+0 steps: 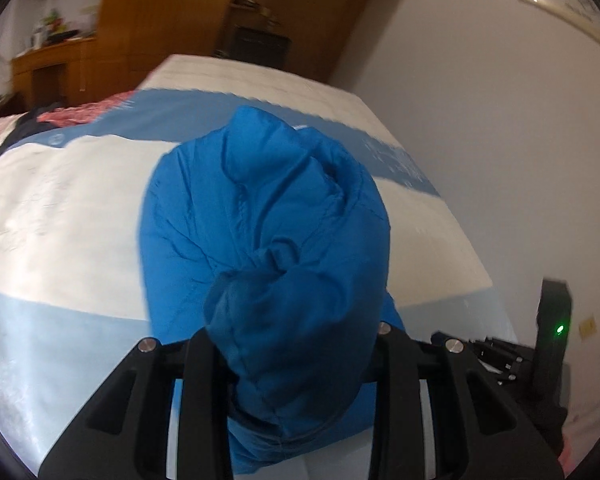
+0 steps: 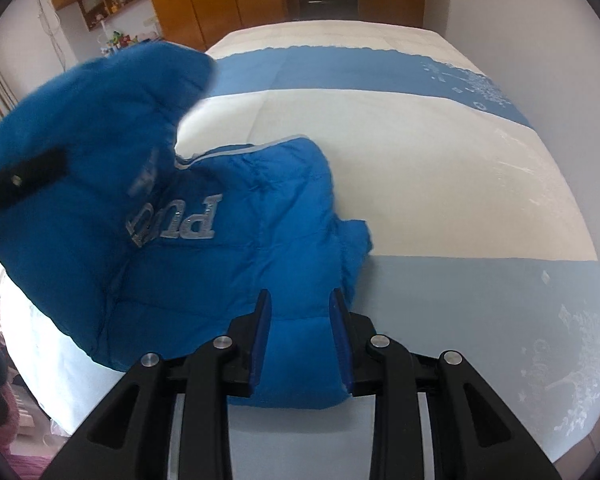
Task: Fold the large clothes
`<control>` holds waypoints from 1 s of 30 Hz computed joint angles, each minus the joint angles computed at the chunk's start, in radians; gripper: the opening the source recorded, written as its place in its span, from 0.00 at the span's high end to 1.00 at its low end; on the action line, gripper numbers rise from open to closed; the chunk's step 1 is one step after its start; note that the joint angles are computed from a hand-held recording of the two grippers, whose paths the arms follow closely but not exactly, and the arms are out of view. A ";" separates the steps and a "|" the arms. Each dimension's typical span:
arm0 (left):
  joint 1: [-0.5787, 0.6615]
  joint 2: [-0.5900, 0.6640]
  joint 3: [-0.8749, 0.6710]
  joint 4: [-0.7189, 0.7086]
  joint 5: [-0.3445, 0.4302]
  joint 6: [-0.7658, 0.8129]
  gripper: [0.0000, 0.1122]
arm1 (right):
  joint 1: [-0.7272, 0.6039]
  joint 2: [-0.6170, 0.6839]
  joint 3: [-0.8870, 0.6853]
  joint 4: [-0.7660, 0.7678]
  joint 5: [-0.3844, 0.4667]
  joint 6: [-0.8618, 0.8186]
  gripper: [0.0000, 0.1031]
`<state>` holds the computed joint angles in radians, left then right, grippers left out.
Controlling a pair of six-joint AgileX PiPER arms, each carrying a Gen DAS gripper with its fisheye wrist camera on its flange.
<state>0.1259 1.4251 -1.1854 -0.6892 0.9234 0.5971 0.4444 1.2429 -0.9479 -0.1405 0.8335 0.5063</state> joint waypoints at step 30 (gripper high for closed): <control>-0.027 0.098 0.057 -0.041 0.139 0.096 0.50 | -0.044 0.006 0.004 0.005 0.030 -0.018 0.64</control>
